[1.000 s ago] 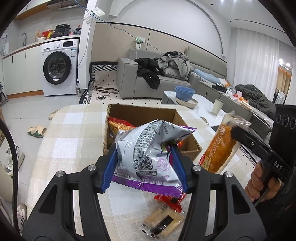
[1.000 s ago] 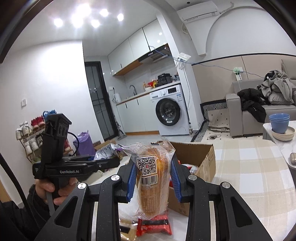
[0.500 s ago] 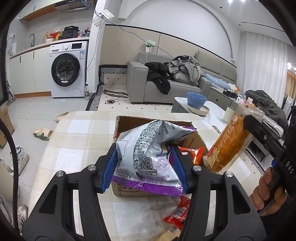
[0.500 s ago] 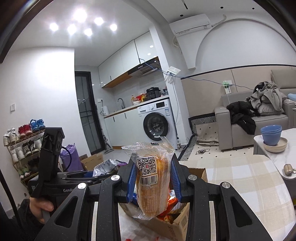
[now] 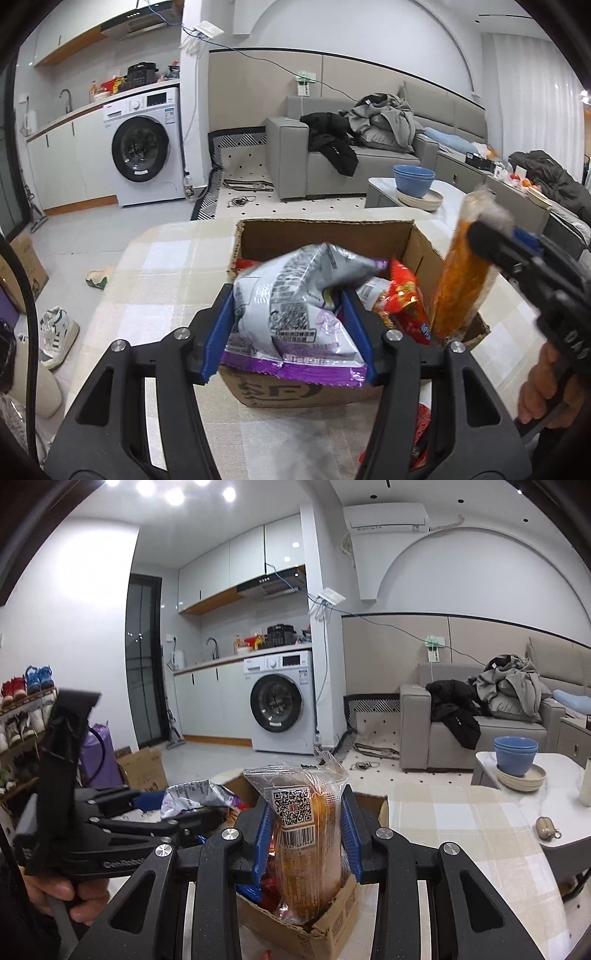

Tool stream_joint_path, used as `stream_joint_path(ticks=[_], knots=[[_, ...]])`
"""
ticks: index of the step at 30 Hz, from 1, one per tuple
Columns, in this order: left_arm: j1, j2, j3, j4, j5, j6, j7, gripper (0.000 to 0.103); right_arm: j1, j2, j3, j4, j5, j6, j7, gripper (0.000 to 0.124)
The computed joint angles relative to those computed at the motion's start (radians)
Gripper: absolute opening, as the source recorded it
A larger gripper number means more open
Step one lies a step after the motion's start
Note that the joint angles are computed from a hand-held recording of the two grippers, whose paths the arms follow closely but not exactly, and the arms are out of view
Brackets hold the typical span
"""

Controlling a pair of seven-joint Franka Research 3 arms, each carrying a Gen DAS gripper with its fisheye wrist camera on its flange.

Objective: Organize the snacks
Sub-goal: 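Carry the bread bag and white-purple bag over the box with both tools, then lower both bags into the box and open both tools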

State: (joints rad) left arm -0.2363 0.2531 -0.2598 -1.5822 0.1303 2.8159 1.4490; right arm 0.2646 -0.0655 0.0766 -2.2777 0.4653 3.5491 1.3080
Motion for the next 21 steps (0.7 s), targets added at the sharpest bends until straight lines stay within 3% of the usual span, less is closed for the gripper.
stream_joint_path(ticks=[6, 10, 18, 21], knots=[[0.002, 0.037, -0.008, 0.032, -0.008, 0.002, 0.02, 0.054, -0.007, 0.055, 0.024, 0.084, 0.209, -0.077, -0.212, 0.034], [0.004, 0.048, -0.02, 0.032, -0.015, 0.008, 0.04, 0.054, 0.035, 0.079, 0.015, 0.147, 0.434, -0.102, -0.46, 0.034], [0.007, 0.078, -0.039, 0.053, -0.069, 0.0, 0.069, 0.054, 0.075, 0.1, -0.039, 0.189, 0.528, -0.14, -0.552, 0.034], [0.002, 0.077, -0.034, 0.051, -0.065, 0.004, 0.064, 0.055, 0.082, 0.105, -0.057, 0.19, 0.506, -0.152, -0.522, 0.034]])
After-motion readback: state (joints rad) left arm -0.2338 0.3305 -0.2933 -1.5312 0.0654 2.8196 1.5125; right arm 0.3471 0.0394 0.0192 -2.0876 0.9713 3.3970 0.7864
